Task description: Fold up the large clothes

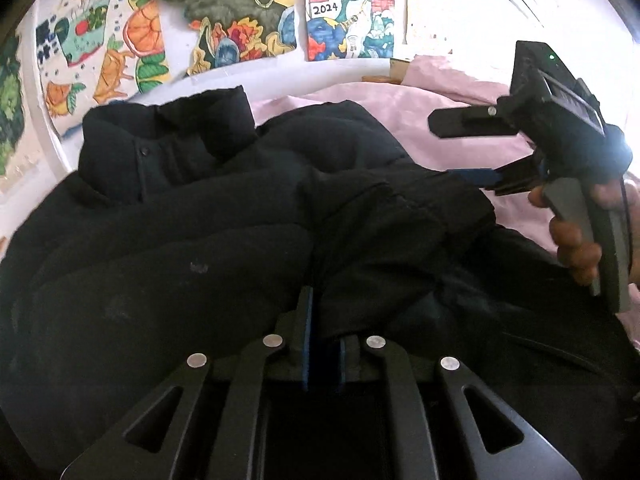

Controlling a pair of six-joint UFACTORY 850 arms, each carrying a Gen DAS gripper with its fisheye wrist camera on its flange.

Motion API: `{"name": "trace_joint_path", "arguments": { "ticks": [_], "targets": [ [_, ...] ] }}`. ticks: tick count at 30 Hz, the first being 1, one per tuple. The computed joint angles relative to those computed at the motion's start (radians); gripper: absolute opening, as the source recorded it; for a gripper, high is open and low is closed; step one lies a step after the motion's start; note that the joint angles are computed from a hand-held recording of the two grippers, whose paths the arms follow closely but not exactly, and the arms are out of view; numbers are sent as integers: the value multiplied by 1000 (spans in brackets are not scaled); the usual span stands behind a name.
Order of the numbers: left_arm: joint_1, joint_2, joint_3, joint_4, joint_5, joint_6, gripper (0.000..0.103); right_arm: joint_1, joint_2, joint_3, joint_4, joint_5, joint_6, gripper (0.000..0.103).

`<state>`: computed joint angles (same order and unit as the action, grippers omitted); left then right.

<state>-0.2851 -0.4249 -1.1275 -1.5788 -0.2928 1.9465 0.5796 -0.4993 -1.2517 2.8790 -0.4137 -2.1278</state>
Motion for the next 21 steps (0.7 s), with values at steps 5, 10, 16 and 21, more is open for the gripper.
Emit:
{"name": "trace_joint_path", "arguments": {
  "ticks": [5, 10, 16, 21],
  "targets": [
    [30, 9, -3, 153, -91, -157, 14, 24, -33, -62, -71, 102, 29, 103],
    [61, 32, 4, 325, -164, -309, 21, 41, -66, -116, -26, 214, -9, 95],
    [84, 58, 36, 307, -207, -287, 37, 48, -81, -140, -184, 248, 119, 82],
    [132, 62, 37, 248, -396, -248, 102, 46, -78, -137, -386, 245, 325, 82]
  ]
}}
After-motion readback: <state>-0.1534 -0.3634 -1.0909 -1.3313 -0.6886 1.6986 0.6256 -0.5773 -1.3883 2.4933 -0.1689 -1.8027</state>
